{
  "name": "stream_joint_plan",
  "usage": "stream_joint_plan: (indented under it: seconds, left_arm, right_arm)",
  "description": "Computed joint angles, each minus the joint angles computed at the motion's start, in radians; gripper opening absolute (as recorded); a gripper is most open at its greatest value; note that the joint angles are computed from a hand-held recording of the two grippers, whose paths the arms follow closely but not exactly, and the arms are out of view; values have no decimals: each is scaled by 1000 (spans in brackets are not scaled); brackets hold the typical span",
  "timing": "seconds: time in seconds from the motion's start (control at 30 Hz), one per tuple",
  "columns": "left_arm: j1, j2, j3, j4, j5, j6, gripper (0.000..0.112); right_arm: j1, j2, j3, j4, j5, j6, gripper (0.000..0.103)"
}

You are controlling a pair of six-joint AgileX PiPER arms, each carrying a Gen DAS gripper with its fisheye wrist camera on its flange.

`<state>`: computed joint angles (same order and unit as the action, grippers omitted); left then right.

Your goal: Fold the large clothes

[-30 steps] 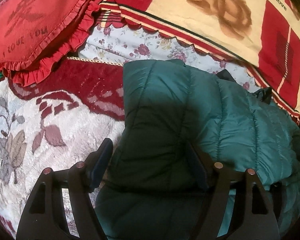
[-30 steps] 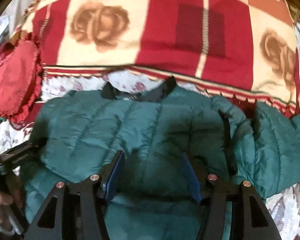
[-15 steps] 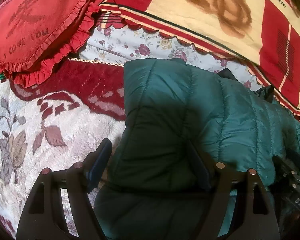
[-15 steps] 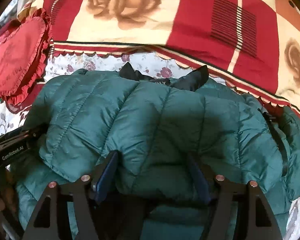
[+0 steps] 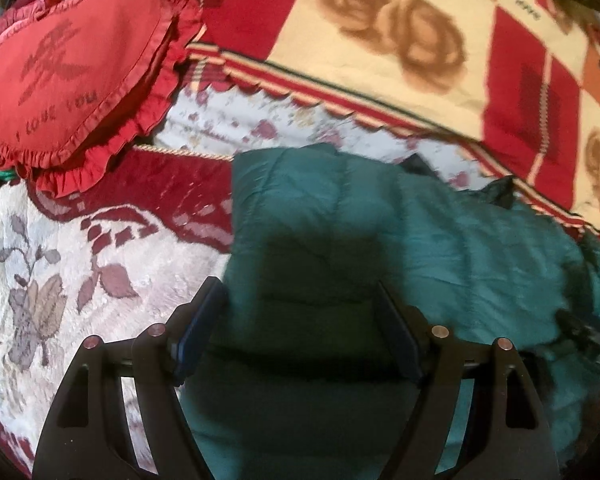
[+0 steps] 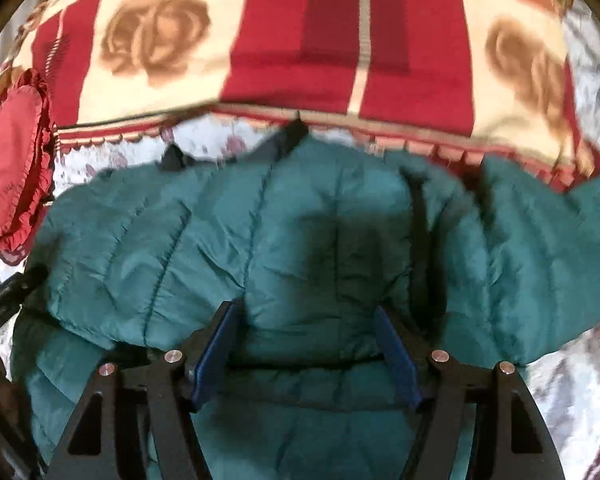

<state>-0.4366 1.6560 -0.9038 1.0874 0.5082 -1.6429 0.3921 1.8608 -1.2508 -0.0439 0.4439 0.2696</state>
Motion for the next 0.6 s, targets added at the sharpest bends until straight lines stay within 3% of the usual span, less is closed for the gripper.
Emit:
stream_joint_plan:
  seconds: [0.2,0.43,0.53,0.6]
  left_arm:
    - [-66,-85,13,-85,11,91,78]
    - [-180,-168,58,-111,56,68,78]
    - [-208,-194,90,-122,47,38,78]
    - [-223,-206,110,-118,41,3,78]
  right_arm:
    - [19,-116,91,-40,-24,24,68]
    - [46,-275,234,-356,-34,255,68]
    - [23,-321,273,-371,-44,270,79]
    - [-2,-351,302,-371,-55,273,79]
